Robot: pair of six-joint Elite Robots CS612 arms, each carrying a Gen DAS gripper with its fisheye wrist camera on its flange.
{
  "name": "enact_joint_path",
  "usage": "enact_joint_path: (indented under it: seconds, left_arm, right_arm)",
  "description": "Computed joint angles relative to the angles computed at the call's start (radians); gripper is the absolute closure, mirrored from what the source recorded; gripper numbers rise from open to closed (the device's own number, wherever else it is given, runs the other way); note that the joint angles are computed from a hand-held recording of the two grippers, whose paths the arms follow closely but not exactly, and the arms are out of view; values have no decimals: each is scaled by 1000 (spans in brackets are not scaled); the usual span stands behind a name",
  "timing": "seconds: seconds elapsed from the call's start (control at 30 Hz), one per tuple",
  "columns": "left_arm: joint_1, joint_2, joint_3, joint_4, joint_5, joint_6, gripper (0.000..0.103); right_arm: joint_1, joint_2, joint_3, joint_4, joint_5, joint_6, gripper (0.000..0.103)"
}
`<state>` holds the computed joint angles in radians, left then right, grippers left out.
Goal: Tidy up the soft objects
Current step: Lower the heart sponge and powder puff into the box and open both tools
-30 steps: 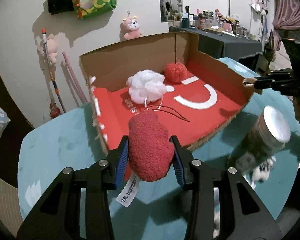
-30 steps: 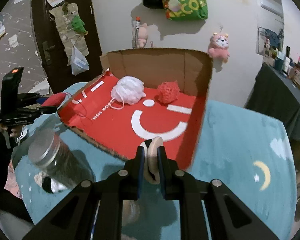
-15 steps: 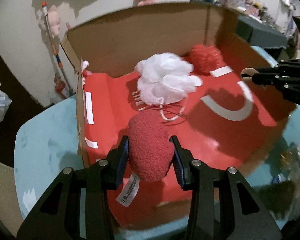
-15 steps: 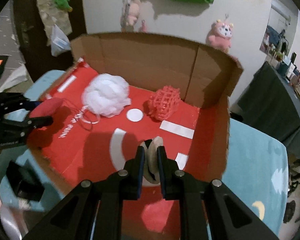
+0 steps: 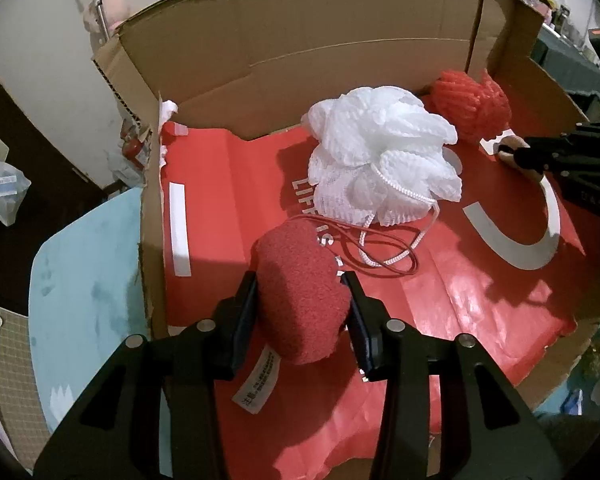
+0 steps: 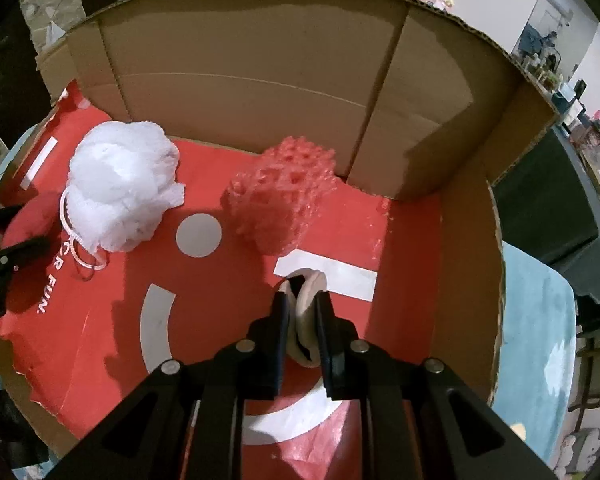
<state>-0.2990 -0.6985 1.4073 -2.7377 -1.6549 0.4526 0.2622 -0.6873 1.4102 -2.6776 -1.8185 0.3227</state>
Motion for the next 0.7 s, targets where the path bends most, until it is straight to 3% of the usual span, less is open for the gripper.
enact_joint_path:
  seconds: [0.2, 0.3, 0.37, 0.43, 0.7]
  left_arm:
    - [-5, 2, 9, -21, 12, 11, 62]
    - [-8, 2, 10, -24, 19, 16, 55]
    - [-10, 0, 15, -26, 14, 25, 44]
    - [-14, -3, 25, -38, 19, 28, 42]
    - [-15, -14, 40, -58, 22, 3, 38]
  right_arm:
    - [2, -3, 2, 28, -12, 15, 77]
    - [2, -3, 1, 37, -17, 16, 68]
    - [4, -4, 1, 39, -23, 16, 63]
    - [6, -6, 3, 36, -26, 14, 54]
    - [11, -26, 21, 18, -29, -8, 47]
